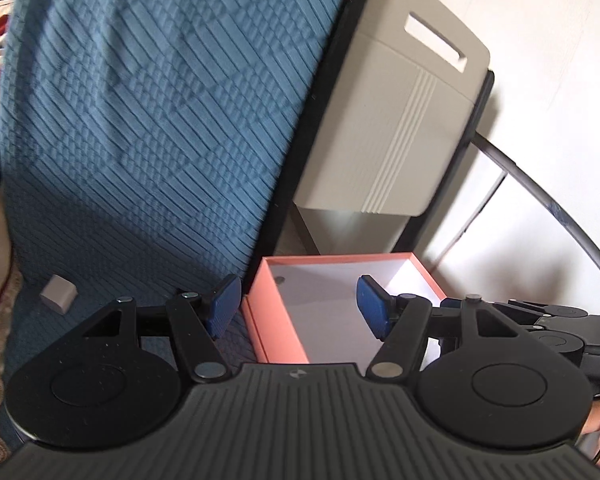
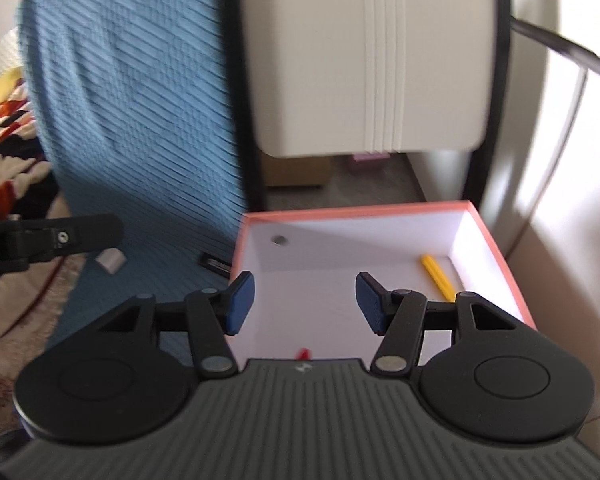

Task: Organize rigid objects
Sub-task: 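Withdraw both open tools from the box back toward the cushion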

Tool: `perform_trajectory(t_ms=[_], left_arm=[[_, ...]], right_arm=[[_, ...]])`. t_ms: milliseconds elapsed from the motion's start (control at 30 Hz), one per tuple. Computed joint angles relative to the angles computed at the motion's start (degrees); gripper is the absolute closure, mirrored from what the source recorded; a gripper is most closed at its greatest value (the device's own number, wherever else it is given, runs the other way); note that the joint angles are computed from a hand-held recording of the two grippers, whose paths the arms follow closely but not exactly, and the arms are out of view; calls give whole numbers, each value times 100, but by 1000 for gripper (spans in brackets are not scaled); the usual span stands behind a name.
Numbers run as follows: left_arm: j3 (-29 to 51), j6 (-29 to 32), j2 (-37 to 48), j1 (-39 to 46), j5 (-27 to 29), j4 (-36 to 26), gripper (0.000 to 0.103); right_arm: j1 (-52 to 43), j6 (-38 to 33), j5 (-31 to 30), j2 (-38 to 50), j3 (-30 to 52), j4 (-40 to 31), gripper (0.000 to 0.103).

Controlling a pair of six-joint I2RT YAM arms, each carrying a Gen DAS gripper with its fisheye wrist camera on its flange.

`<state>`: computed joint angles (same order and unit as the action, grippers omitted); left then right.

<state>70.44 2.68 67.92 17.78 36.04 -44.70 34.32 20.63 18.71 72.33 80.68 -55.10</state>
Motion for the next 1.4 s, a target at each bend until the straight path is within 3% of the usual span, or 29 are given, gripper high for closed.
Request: perform_trajectory(t_ms=[367,700,1033,1400], left_arm=[[71,1215,106,1962,1111,-683,33],[-79,2134,204,3138,1347,-825,33],[-659,2480,204,3713,1417,-642,33],[-1469,2393,4,3768,1376,-124,33]], right_arm=[[1353,864,398,752,441,68,44],[1960,1140,419,1441,783,137,44],[2291,1511,373,1791,483,511,44],[2572,1722,557,1621,-366,974,44]])
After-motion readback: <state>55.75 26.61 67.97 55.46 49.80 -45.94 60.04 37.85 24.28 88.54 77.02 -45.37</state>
